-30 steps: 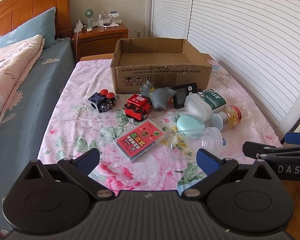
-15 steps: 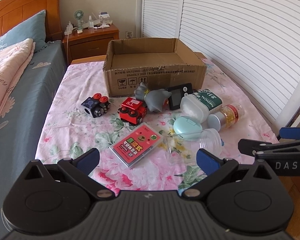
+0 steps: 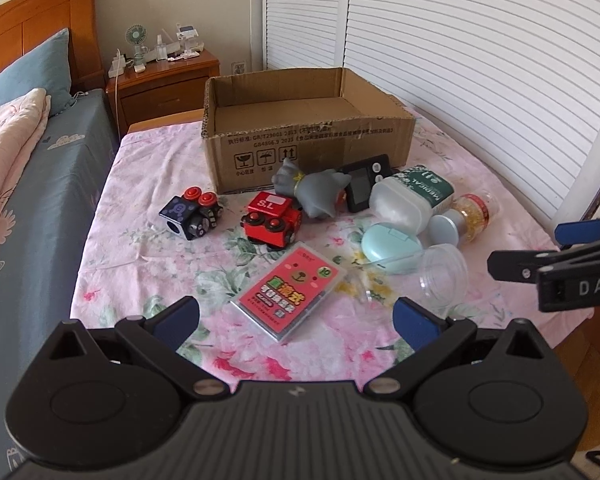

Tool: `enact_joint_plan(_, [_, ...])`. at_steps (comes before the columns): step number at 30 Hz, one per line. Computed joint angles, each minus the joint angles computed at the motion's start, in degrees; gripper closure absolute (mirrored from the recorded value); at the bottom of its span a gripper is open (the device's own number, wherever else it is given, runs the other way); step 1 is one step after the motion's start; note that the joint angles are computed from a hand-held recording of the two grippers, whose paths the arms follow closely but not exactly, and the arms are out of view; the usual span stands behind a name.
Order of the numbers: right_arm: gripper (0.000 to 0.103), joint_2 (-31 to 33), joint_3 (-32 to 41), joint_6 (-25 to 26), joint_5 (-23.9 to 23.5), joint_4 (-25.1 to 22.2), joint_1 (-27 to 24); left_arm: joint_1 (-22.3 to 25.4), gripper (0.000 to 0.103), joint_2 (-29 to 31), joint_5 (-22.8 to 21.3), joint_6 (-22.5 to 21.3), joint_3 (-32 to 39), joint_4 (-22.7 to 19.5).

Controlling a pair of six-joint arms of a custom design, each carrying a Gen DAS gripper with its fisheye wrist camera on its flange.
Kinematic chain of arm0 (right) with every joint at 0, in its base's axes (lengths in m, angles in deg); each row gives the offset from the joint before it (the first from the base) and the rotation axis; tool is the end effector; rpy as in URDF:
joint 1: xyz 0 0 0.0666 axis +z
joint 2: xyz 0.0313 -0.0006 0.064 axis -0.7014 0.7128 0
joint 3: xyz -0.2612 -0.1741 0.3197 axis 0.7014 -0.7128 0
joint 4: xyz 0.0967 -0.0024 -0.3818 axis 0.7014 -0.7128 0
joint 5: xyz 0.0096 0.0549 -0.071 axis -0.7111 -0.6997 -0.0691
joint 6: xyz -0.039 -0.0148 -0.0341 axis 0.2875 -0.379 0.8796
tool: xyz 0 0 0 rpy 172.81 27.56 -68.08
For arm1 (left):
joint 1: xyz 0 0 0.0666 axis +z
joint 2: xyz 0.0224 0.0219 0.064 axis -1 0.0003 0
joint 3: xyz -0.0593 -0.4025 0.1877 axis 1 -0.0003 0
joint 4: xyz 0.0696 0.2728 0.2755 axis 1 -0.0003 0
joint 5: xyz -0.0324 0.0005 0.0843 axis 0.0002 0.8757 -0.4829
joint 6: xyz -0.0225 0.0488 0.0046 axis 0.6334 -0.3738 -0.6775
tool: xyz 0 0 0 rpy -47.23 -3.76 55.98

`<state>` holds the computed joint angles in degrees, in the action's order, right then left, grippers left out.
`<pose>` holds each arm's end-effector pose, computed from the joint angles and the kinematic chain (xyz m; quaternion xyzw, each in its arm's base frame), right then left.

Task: Organize rigid objects
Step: 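Move left tool toward red card pack while right tool approaches clear plastic tube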

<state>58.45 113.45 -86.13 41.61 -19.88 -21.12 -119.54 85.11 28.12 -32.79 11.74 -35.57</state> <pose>0.5106 0.2117 0.3123 -0.0053 0.9367 0.0141 0.3498 0.5162 -0.2852 0.2842 0.0961 0.9242 -0.0464 0.3666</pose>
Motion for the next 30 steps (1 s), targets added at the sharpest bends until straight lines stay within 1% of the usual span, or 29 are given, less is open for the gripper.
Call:
enact_joint_plan(3, [0.0,0.9,0.7,0.8,-0.8,0.1,0.1,0.9,0.001,0.6,0.2,-1.5,-0.2,0.6])
enact_joint_plan(7, [0.0,2.6,2.5,2.9,-1.2,0.0,1.0,1.9,0.001,1.5,-0.6,-3.2,-0.7,2.2])
enact_joint_plan(9, [0.0,3.7,3.9,4.0,-1.4,-0.4,1.4,2.4,0.001,1.9,-0.7,-3.7,-0.8,2.4])
enact_joint_plan(15, [0.0,7.7,8.6,7.2,-1.4,-2.0,3.2,4.0,0.001,3.2,1.8,-2.8,-0.7,2.0])
enact_joint_plan(18, [0.0,9.7,10.4,8.6,-0.5,-2.5,4.2,4.5,0.001,4.1,1.5,-2.6,-0.2,0.9])
enact_joint_plan(20, [0.0,10.7,11.3,8.8,0.2,-3.1,4.5,4.9,0.001,4.6,1.6,-2.6,0.2,0.4])
enact_joint_plan(23, [0.0,11.4,11.8,7.9,-0.1,-3.8,4.4,5.6,0.001,5.3,3.3,-2.4,0.5,0.5])
enact_joint_plan(25, [0.0,11.7,12.1,7.5,1.0,-4.6,4.4,5.9,0.001,5.8,4.5,-1.9,1.0,0.1])
enact_joint_plan(30, [0.0,10.9,10.7,6.7,1.9,-5.0,3.9,5.9,0.001,6.9,7.3,-2.0,2.2,-0.3])
